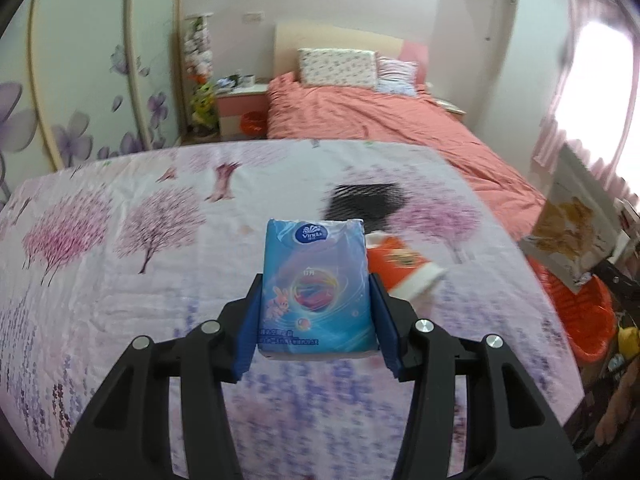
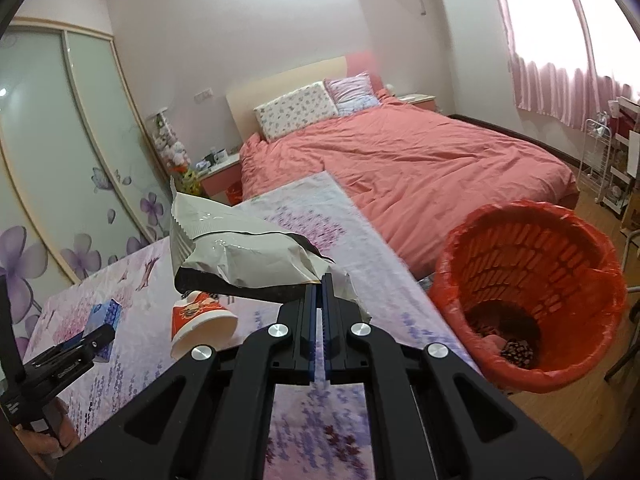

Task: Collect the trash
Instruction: 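Lift the tissue pack with the left tool while the right tool carries the bag toward the basket, then lower the white bag into the orange basket and open the right tool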

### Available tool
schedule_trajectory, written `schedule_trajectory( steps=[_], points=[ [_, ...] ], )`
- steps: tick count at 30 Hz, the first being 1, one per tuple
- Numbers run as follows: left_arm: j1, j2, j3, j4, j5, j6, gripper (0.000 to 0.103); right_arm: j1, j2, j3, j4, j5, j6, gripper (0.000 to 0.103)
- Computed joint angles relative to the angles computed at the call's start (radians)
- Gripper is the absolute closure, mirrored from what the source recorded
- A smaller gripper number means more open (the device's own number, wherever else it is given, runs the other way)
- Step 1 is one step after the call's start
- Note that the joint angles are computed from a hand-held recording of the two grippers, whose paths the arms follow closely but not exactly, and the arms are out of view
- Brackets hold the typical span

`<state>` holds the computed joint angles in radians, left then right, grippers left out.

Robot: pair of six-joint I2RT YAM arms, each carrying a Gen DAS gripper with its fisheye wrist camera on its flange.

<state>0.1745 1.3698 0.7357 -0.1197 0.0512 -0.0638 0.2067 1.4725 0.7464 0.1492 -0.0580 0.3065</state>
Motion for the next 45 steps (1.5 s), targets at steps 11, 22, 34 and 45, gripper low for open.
schedule_trajectory(
  steps=[11, 22, 34, 45],
  points=[
    [-0.323, -0.069, 0.036, -0.068, -0.146, -0.061, 0.053, -0.159, -0.076, -0.086, 0.028, -0.032, -0.009, 0.1],
    [-0.618, 0.066, 0.155, -0.067, -0.286, -0.101, 0.053, -0.388, -0.043, -0.11, 0.072, -0.136, -0.041, 0.1],
    [-0.797, 0.327, 0.342, -0.016, -0.266, -0.146, 0.053, -0.531, 0.074, -0.057, 0.08, -0.182, -0.041, 0.1],
    [-0.853, 0.562, 0.538, 0.008, -0.226, -0.137, 0.053, -0.59, 0.168, 0.005, 0.075, -0.219, -0.048, 0.1]
  ],
)
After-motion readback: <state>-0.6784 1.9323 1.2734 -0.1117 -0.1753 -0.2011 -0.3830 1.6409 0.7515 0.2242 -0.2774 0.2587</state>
